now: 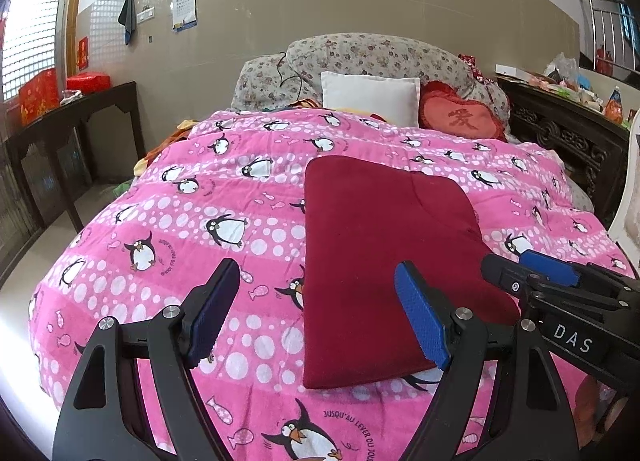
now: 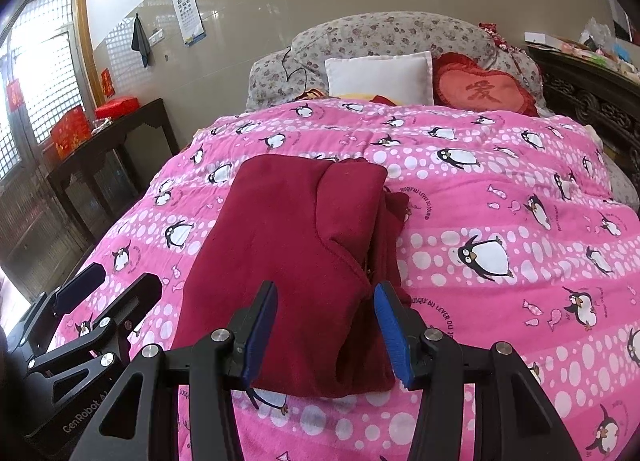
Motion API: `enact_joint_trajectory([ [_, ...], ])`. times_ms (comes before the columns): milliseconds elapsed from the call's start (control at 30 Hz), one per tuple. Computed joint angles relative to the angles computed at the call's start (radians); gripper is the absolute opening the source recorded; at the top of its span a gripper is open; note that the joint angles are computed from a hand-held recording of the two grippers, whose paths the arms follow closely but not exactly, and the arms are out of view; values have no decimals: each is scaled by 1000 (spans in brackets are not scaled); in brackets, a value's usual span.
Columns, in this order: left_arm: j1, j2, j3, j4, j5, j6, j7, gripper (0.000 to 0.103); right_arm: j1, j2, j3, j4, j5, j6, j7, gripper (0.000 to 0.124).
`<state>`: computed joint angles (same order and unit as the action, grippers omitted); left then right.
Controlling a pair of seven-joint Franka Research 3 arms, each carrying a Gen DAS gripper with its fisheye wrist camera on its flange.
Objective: Fold small clothes
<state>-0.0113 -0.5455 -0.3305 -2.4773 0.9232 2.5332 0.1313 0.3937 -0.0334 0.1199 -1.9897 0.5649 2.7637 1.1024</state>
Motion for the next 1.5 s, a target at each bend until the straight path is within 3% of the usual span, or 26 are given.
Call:
enact_joint_trajectory([
  [567, 8, 34, 2, 18, 25, 8, -4, 80, 1, 26, 4, 26, -15, 4, 7, 49],
  [1500, 31, 142, 58, 90, 37, 39, 40, 80, -8, 144, 19, 169, -105, -48, 77, 49],
])
